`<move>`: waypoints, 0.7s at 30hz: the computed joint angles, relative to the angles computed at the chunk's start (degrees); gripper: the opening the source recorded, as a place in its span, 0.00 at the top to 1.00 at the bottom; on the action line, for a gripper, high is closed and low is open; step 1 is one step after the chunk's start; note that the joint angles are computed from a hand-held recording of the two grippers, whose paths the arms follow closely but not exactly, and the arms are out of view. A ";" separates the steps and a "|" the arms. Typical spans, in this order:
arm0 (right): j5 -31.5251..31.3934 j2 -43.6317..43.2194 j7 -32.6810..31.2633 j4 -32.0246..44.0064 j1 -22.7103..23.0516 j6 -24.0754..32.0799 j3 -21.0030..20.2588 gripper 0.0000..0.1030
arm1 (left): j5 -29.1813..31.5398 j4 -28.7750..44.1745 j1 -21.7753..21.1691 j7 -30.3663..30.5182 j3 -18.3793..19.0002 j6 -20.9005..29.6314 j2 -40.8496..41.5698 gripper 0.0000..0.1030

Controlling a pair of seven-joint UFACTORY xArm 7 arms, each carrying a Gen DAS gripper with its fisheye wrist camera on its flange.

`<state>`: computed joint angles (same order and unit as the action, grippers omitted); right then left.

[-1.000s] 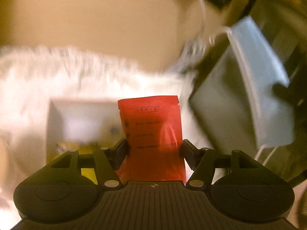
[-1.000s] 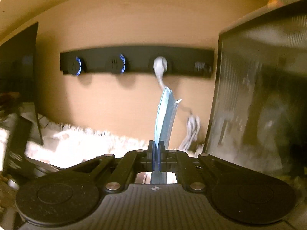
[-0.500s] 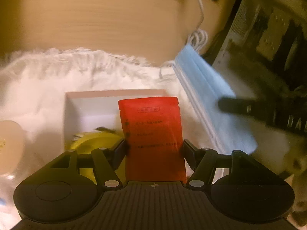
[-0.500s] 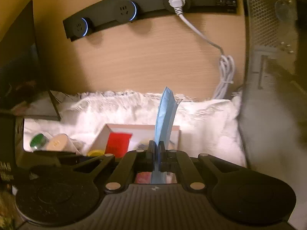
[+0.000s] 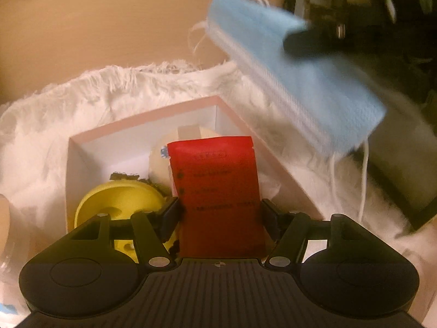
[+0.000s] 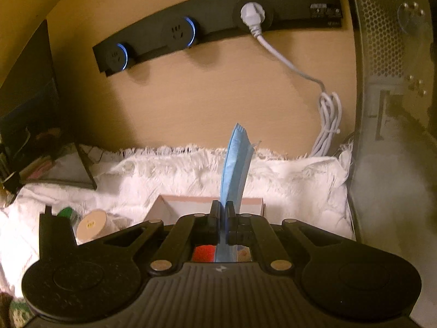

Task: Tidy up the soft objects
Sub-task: 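Carry the red packet and blue mask over the pink box and open both grippers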

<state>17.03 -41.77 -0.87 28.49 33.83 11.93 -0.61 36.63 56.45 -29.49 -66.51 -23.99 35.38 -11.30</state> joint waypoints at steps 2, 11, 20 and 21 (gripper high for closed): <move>0.25 0.24 -0.21 -0.27 0.51 -0.05 -0.47 0.97 | 3.98 -1.53 1.32 -4.65 -0.82 -1.66 -1.80 0.31; 0.91 1.91 -0.45 1.13 1.27 -1.71 -0.64 0.97 | 7.82 0.53 1.34 1.37 -2.82 2.34 -1.14 0.30; 0.11 0.62 -0.29 -0.01 -0.21 -0.05 -0.71 0.97 | -2.70 2.12 -3.19 9.01 2.47 1.40 3.33 0.31; 0.27 0.43 -0.43 -0.11 -0.07 0.11 -1.01 0.97 | -4.64 0.73 -2.89 8.93 3.32 -1.24 2.66 0.30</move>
<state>17.30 -41.34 -1.30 28.38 33.76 12.04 -1.62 31.98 57.18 -32.37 -57.58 -20.67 34.15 -8.64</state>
